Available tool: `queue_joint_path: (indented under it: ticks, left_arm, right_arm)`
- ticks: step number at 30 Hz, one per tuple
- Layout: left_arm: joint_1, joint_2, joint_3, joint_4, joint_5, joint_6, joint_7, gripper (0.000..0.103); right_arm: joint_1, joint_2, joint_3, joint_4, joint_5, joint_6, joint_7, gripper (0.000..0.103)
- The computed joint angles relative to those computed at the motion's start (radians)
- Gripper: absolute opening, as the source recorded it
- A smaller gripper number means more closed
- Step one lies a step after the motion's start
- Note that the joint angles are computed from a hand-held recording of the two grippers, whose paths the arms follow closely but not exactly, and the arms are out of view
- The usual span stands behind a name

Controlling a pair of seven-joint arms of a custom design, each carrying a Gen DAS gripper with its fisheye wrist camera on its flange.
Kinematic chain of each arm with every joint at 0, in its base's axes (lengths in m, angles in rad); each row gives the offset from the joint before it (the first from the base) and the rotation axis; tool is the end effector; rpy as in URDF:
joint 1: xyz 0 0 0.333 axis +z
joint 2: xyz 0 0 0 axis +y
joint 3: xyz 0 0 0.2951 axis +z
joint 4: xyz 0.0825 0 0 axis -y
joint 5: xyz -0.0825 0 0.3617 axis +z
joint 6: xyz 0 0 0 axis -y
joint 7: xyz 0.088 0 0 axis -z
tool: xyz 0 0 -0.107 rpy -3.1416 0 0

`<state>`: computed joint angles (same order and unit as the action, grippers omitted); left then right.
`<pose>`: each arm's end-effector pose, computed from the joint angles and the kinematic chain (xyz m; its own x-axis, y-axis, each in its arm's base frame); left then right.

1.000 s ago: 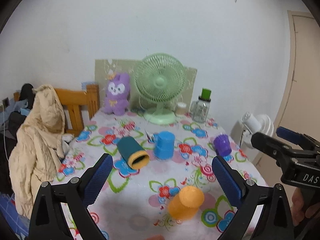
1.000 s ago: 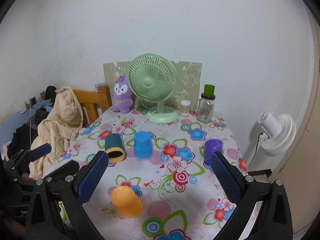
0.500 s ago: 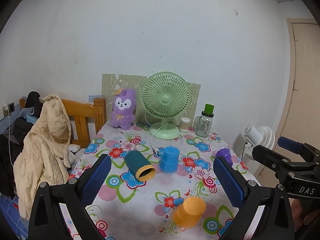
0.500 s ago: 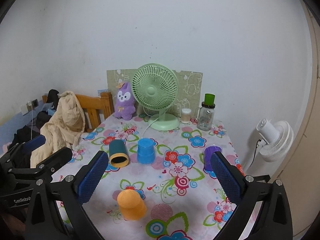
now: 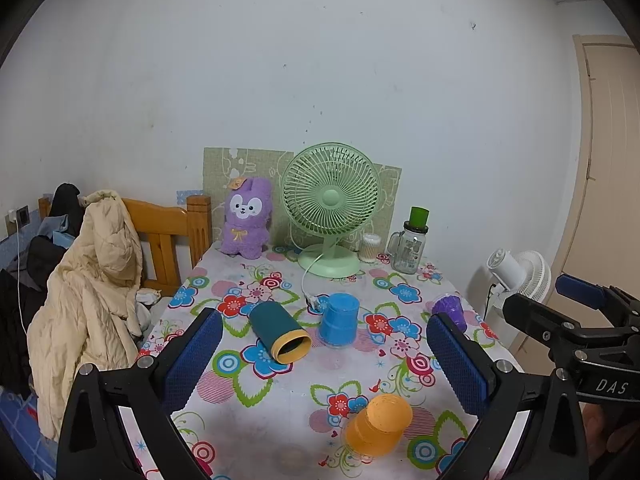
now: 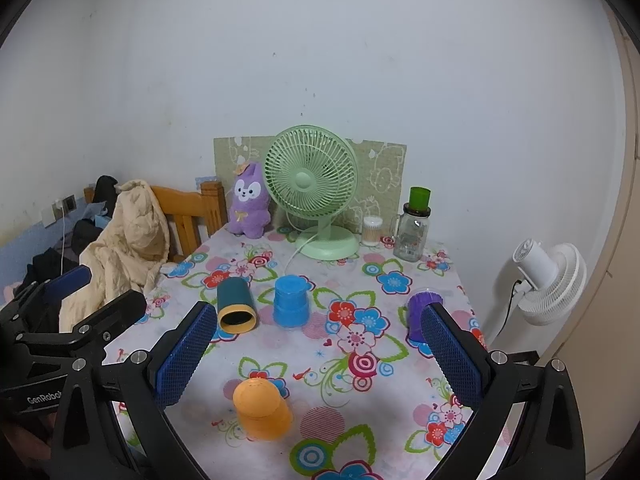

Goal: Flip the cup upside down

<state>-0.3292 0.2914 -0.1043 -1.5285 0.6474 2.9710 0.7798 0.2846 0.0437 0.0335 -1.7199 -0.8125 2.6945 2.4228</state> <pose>0.5904 -0.3066 0.6082 -0.2713 -0.9536 0.1305 -0.3976 -0.0125 -0.9175 0.5649 0.2108 0.6325 -0.0055 -0.9974 0.0721 -0.4666 -0.0612 -0.8824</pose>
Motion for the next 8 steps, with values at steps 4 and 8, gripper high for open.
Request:
queue_joint_path:
  ticks: [4,8]
  left_arm:
    - [0.000,0.002,0.001,-0.001,-0.002,0.002,0.002,0.103]
    - [-0.004,0.007,0.005,0.003,0.004,-0.002,-0.002,0.103]
  right_arm:
    - [0.000,0.002,-0.001,0.000,0.003,0.001,0.000,0.103]
    - [0.000,0.003,-0.002,-0.001,0.003,0.005,-0.002,0.103]
